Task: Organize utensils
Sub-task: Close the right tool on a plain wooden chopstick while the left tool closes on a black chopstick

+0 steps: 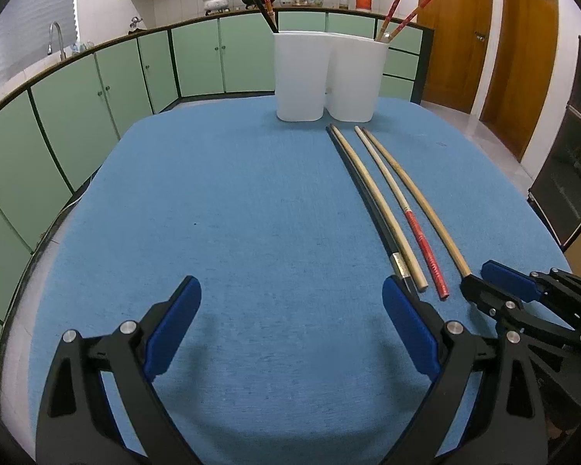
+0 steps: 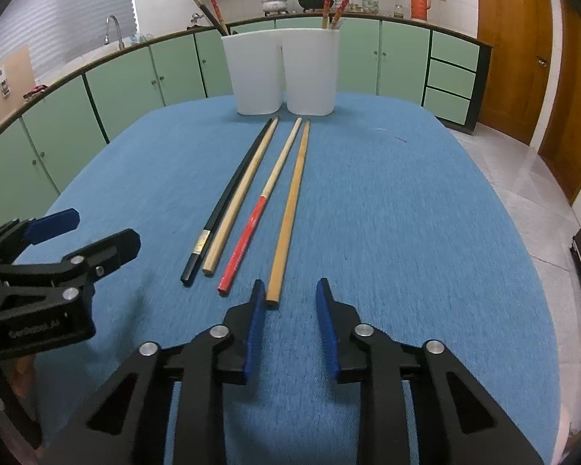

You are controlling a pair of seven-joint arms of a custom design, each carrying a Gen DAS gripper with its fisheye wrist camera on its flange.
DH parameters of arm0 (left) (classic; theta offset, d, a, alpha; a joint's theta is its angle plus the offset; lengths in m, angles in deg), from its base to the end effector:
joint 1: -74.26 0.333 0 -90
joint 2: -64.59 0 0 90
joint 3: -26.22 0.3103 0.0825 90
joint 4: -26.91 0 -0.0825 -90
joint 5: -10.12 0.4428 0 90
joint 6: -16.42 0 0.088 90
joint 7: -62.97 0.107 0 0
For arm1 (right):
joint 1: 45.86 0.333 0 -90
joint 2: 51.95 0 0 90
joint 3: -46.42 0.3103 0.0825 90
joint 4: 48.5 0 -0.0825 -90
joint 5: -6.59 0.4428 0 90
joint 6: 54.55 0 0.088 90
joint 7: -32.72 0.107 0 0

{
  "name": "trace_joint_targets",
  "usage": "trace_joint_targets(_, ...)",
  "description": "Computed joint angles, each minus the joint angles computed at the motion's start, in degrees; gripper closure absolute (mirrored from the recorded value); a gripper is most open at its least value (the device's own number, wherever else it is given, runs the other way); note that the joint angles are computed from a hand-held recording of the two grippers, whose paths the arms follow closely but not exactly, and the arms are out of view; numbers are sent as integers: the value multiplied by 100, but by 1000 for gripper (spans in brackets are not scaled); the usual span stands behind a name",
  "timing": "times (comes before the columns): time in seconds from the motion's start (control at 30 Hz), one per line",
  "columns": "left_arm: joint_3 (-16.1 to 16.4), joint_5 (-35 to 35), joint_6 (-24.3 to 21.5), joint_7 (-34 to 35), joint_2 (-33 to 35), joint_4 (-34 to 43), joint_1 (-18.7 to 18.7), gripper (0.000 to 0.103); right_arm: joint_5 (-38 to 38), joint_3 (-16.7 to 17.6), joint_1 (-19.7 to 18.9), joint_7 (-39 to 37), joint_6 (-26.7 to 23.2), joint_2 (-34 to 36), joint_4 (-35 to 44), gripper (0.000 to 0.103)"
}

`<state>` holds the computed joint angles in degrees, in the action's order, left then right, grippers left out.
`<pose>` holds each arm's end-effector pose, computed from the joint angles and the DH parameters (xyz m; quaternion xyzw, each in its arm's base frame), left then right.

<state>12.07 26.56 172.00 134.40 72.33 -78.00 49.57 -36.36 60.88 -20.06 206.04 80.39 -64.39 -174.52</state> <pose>0.5436 -0.4410 0.5183 -0.4513 0.8093 -0.3261 0.1871 0.4423 0.3689 0.4844 -0.5530 0.7489 -0.2659 0.2503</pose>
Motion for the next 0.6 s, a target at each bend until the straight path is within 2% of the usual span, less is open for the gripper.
trace_joint_targets(0.07,-8,-10,-14,14,24,24,-10,11,6,-8,-4,-5,-9,20,19,90)
trace_joint_targets(0.13,-9,-19,-21,17,44,40,-22,11,35,-26,-7,2,31,8,1,95)
trace_joint_targets(0.27,-15,-81,-83,57,81,85,-39,11,71,-32,-22,22,79,-14,-27,96)
trace_joint_targets(0.47,-136,-653,-85,548,108,98,-6,12,144,-49,-61,110,92,-103,-88,96)
trace_joint_targets(0.53,-173,-837,-148,750,143,140,-11,15,141,-52,-100,200,119,-192,-154,96)
trace_joint_targets(0.6,-221,-1065,-244,1003,189,200,-9,23,124,-35,-134,246,96,-243,-180,96)
